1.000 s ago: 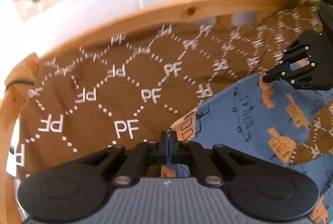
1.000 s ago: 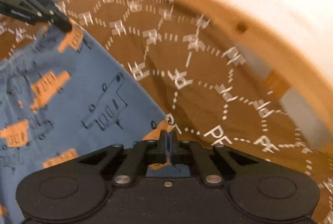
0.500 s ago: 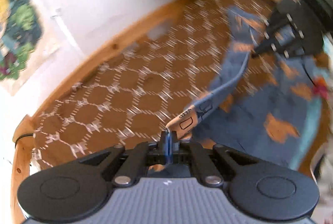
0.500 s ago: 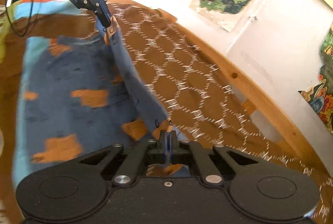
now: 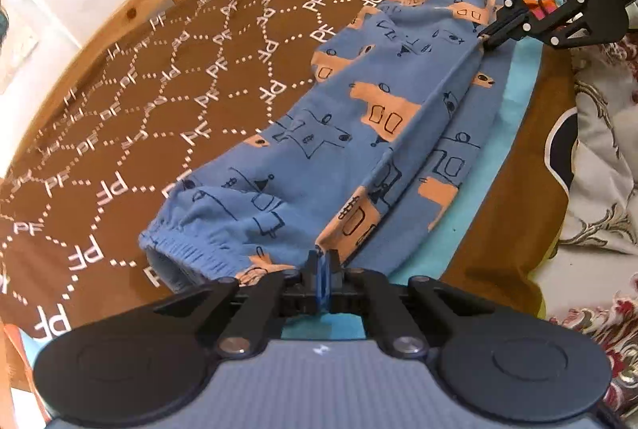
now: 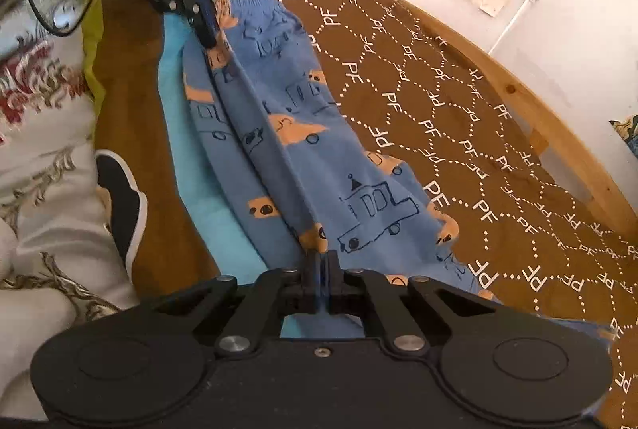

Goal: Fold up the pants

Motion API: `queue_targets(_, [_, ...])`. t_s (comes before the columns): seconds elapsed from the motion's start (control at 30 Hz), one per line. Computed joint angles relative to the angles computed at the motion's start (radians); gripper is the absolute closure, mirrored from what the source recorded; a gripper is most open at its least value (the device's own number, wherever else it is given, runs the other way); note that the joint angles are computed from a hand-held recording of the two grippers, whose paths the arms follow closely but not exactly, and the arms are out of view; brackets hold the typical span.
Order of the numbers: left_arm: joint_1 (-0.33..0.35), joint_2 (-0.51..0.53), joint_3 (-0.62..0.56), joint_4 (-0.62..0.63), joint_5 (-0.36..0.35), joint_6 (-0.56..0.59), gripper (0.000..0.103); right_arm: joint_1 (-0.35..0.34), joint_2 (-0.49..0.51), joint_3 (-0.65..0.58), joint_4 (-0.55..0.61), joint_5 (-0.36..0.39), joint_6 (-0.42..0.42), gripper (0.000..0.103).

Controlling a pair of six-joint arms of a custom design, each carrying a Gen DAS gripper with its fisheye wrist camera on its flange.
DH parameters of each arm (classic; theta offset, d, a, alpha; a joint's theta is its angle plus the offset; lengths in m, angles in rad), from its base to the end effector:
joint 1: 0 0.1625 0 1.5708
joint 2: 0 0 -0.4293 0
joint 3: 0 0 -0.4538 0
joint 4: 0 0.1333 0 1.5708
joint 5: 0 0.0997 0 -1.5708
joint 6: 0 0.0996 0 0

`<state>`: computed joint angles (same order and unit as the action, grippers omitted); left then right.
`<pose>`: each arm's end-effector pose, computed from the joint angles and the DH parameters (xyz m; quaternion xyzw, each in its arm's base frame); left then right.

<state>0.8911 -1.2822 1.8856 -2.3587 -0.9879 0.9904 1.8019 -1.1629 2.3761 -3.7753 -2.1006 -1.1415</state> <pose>-0.2365 -0.5920 0.2531 0.6893 0.6597 -0.0429 0.2963 0.1851 -0.4245 0.1678 0.4417 -0.7357 0.3110 0.4087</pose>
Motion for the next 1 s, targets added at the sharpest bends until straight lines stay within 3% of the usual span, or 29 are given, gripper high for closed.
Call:
queue_targets(0.13, [-0.027,-0.014,0.044,-0.140,0.011,0.121,0.103,0.005,0.005,-0.001,-0.007,-0.020,0.022,0.102])
queue_targets(0.3, [-0.057,-0.031,0.054,-0.130,0.043,0.226,0.102,0.021,-0.001,0.019,-0.041,-0.017,0.018,0.103])
queue_targets(0.4, [-0.046,-0.033,0.054,-0.019,0.065,0.180,0.101,0.016,0.005,0.020,-0.018,-0.031,0.031,0.101])
queue_targets(0.53, [-0.041,-0.050,0.071,0.005,0.074,0.141,0.095,0.009,0.003,0.031,-0.013,-0.026,0.033,0.097])
queue_targets(0.6, [-0.042,-0.051,0.041,0.082,0.061,0.054,0.085,0.007,-0.011,0.034,0.011,-0.023,0.048,0.094])
queue_targets(0.67, [-0.043,-0.041,-0.015,0.199,0.023,-0.094,0.048,0.009,-0.022,0.036,0.021,-0.030,0.049,0.079])
queue_targets(0.7, [-0.042,-0.038,-0.039,0.243,-0.002,-0.154,0.023,0.011,-0.038,0.038,0.037,-0.035,0.061,0.071])
queue_targets(0.73, [-0.043,-0.040,-0.053,0.262,-0.039,-0.208,0.012,0.012,-0.058,0.040,0.057,-0.039,0.080,0.050])
queue_targets(0.77, [-0.046,-0.048,-0.049,0.246,-0.062,-0.231,0.010,0.014,-0.080,0.044,0.072,-0.047,0.101,0.029])
queue_targets(0.87, [-0.073,-0.043,-0.029,0.150,-0.123,-0.337,0.001,0.021,-0.147,0.072,0.058,-0.075,0.145,0.006])
queue_targets(1.0, [-0.104,0.018,0.010,-0.027,-0.239,-0.442,0.000,0.027,-0.213,0.105,-0.018,-0.166,0.161,0.001])
